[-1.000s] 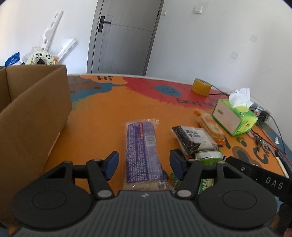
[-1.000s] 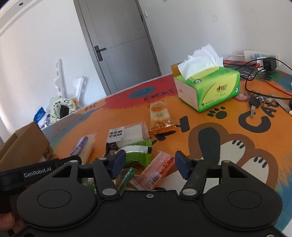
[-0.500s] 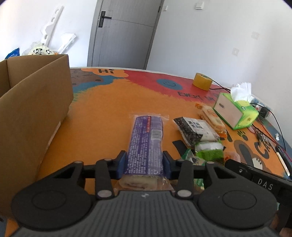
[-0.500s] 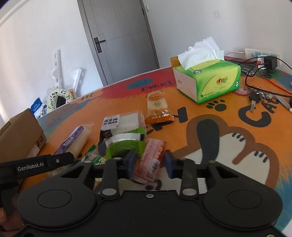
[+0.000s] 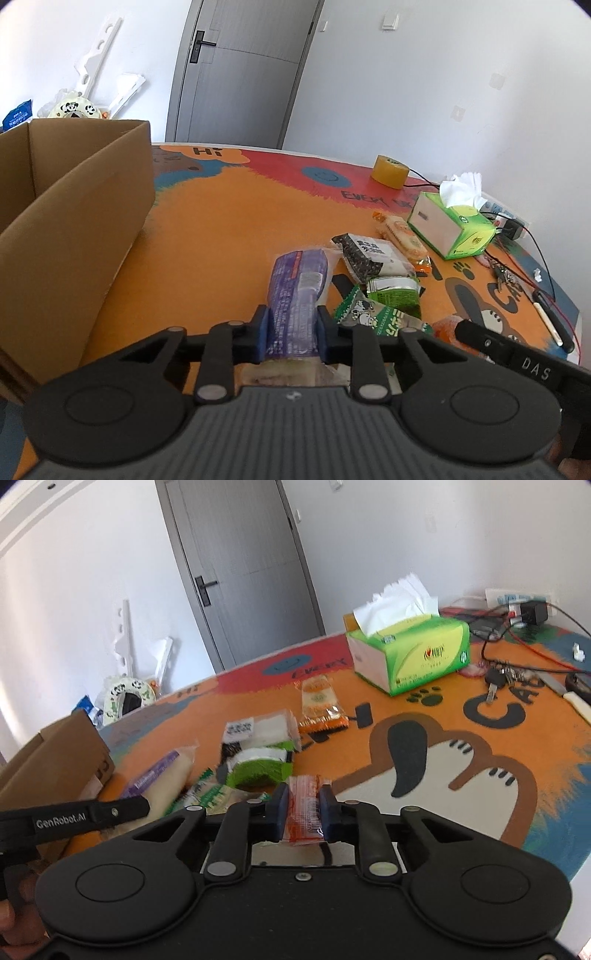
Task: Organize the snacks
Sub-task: 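Grasp the purple bread-stick packet with the left gripper while the right grasps the orange stick snack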
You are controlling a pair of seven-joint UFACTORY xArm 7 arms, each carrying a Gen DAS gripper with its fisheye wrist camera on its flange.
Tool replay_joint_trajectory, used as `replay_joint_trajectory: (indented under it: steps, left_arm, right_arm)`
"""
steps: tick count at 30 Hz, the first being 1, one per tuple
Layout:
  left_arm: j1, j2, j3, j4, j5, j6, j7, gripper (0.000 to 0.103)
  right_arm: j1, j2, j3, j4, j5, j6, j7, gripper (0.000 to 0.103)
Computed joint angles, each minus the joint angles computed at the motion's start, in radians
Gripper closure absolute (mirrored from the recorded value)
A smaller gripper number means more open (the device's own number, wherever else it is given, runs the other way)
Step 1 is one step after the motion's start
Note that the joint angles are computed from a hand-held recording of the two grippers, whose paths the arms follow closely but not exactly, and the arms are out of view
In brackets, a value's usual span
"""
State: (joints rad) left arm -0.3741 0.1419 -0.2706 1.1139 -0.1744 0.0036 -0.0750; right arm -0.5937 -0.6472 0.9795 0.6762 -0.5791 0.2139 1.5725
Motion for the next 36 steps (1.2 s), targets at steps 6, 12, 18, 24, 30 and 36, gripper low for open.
replay_joint_trajectory:
  steps: [6, 12, 18, 24, 30, 36]
  left_arm:
    - [0.067, -0.036, -0.081, -0.024, -0.156, 0.007, 0.143, 0.084]
    - [0.058, -0.078, -0.083, -0.047, -0.331, 0.028, 0.314, 0.084]
    - [-0.018, -0.065, 0.016, -0.048, -0.144, 0.017, 0.145, 0.068]
    - [-0.045, -0.019, 0.055, -0.018, -0.018, 0.016, 0.026, 0.055]
    - [-0.124, 0.021, 0.146, 0.009, 0.189, 0.020, -0.152, 0.055]
    - [-0.107, 0.025, 0.136, -0.004, 0.260, -0.004, -0.196, 0.061]
  right_arm:
    - [0.011, -0.022, -0.008, 0.008, -0.004, -0.007, -0.016, 0.102]
    - [0.048, 0.005, -0.021, 0.000, 0.027, 0.033, -0.013, 0.098]
    - [0.047, 0.049, -0.007, 0.025, -0.026, 0.068, 0.009, 0.061]
    - [0.074, 0.113, -0.021, 0.042, -0.107, 0.099, 0.024, 0.061]
    - [0.157, 0.124, -0.091, 0.025, -0.172, 0.130, 0.038, 0.081]
    - [0.213, 0.115, -0.144, 0.006, -0.222, 0.159, 0.131, 0.082]
